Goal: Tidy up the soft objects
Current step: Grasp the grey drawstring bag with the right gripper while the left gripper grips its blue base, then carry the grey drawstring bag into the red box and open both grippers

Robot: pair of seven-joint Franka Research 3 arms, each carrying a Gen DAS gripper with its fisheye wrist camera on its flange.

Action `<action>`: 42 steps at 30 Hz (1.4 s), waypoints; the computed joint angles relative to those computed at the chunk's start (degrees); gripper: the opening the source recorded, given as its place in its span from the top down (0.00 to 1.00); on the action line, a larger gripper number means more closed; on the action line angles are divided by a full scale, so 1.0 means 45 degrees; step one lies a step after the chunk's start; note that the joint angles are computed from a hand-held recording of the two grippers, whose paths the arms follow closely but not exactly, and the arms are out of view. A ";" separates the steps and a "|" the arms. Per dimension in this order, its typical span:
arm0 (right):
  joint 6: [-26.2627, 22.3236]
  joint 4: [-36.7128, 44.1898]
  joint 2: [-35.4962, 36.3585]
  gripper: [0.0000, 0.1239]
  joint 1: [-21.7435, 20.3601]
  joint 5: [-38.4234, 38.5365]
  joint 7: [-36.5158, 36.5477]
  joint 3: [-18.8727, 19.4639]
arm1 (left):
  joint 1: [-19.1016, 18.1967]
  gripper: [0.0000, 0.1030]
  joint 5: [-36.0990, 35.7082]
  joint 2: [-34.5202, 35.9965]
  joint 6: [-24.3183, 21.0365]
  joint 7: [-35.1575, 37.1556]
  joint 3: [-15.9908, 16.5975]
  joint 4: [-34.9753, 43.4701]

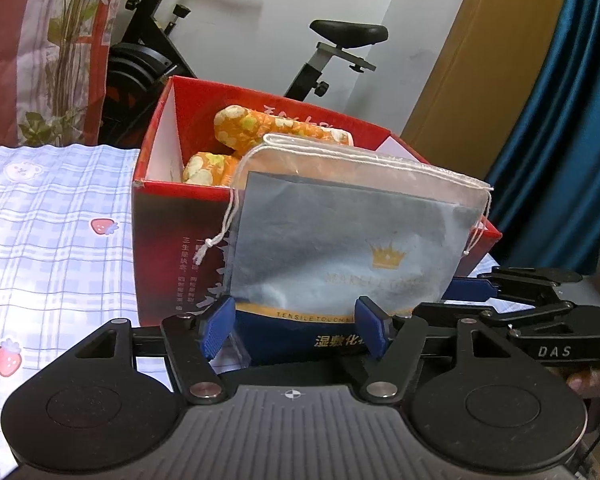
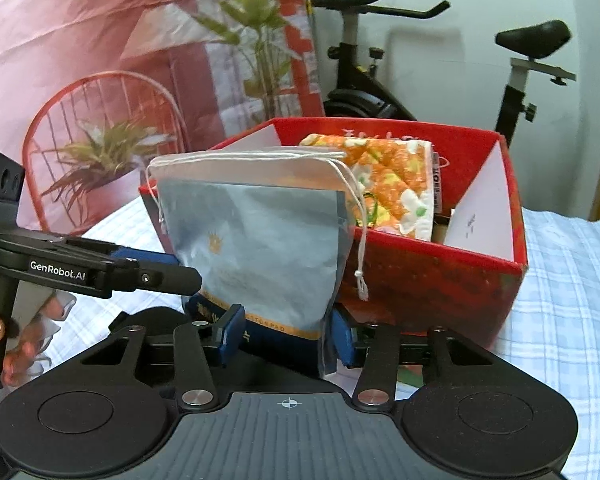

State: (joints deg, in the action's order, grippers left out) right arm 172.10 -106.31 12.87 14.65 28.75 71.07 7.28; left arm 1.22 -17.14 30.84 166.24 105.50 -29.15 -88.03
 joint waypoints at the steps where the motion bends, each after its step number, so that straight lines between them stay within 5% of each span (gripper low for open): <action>1: -0.0149 0.0083 0.0019 0.67 0.0008 -0.0066 0.0039 -0.0042 | 0.0082 0.34 -0.0085 0.0046 -0.0018 0.0062 -0.0114 0.0023; 6: -0.0698 0.0455 0.0136 0.71 -0.0013 -0.0298 0.0097 -0.0181 | 0.0537 0.34 -0.0691 0.0243 -0.0358 0.0832 -0.0783 0.0193; 14: -0.0482 0.0549 0.0355 0.70 -0.0216 0.0204 -0.0037 0.0092 | -0.0044 0.35 -0.0773 0.0092 -0.0738 0.0510 -0.0077 0.0240; 24: 0.0616 0.0080 0.0316 0.80 -0.0287 0.1544 -0.0512 0.0497 | -0.0255 0.48 -0.1118 -0.0300 -0.1304 0.0513 0.0213 0.0200; 27: 0.0912 -0.0010 0.0319 0.81 -0.0201 0.1504 -0.0435 0.0492 | -0.0690 0.48 -0.0652 -0.0533 -0.1277 0.0079 0.0840 0.0047; 33: 0.0928 -0.0086 0.0308 0.81 -0.0156 0.1133 -0.0020 0.0392 | -0.1087 0.45 0.0389 -0.0743 -0.1045 -0.0843 0.1606 -0.0238; 42: 0.0952 -0.0130 0.0302 0.78 0.0032 0.0660 0.0556 0.0185 | -0.0722 0.32 0.0733 -0.0184 -0.0646 -0.1265 0.1258 0.0216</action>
